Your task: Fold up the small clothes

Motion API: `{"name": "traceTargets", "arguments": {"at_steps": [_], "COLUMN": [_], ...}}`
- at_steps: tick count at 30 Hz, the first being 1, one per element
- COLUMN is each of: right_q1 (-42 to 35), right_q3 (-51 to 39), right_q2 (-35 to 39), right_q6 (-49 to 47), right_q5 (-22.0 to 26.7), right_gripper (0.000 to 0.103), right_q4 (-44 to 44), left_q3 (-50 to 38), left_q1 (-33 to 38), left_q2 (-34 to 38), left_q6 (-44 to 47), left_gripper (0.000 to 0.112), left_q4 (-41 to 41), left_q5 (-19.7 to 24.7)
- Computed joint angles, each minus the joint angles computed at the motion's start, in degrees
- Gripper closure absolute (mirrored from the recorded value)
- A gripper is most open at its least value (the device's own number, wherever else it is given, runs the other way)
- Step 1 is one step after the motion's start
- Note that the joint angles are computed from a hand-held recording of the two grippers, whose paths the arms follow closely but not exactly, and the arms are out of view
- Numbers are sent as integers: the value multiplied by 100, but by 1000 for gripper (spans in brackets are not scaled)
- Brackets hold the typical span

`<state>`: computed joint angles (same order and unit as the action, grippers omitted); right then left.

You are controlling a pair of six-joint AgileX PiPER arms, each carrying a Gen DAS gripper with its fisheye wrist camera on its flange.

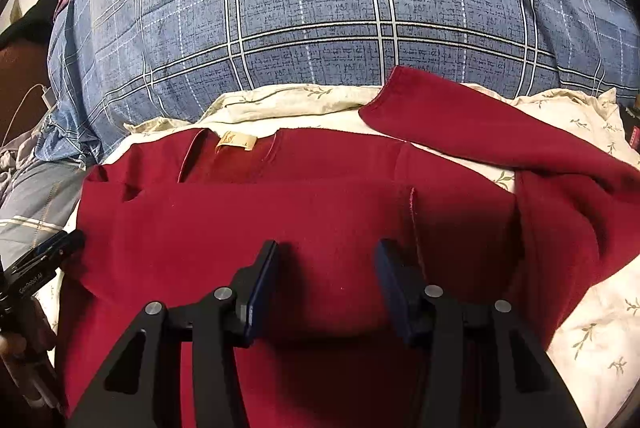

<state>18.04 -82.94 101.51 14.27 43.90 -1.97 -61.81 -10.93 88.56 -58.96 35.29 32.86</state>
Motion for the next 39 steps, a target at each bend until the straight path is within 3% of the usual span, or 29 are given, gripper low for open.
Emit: {"name": "traceTargets", "arguments": {"at_steps": [3, 9, 11, 12, 15, 19, 24, 26, 28, 30, 31, 35, 39], "right_q1": [-89, -210, -243, -268, -394, -443, -618, -696, -704, -690, -680, -879, -1101], "right_q3": [205, -171, -508, -738, -1766, -3206, -3884, -4184, -4053, -3852, -3789, -3521, -3422], "right_q2": [-175, -341, -364, -288, 363, 1593, 2370, 2662, 2693, 2592, 2523, 1953, 947], "right_q6": [-95, -394, -132, -61, -384, -929, -1179, -1294, -1334, -1320, -1253, -1407, -2105], "right_q5": [-110, 242, 349, 456, 1062, 2047, 2376, 2544, 2328, 2097, 2042, 1929, 2119], "right_gripper": [50, 48, 32, 29, 27, 32, 35, 48, 59, 79, 95, 99, 99], "right_q4": [198, 217, -245, -439, -591, -941, -1162, -1028, -983, -934, -912, -124, 1223], "left_q3": [82, -73, -105, -119, -161, -156, -188, -208, -213, -225, -229, -182, -92], "left_q1": [28, 209, 270, 275, 229, 179, 240, 280, 325, 334, 331, 334, 184], "left_q2": [-74, 202, 255, 269, 323, 341, 433, 480, 486, 500, 499, 450, 258], "left_q6": [7, 704, 767, 746, 643, 540, 523, 573, 650, 654, 647, 599, -143], "left_gripper": [43, 43, 43, 43, 42, 41, 35, 34, 33, 33, 33, 33, 35], "left_q4": [-49, -811, -935, -914, -774, -658, -731, -813, -912, -926, -918, -869, -106], "left_q5": [-118, -76, -111, -120, -83, -63, -123, -158, -195, -201, -194, -214, 29]}}
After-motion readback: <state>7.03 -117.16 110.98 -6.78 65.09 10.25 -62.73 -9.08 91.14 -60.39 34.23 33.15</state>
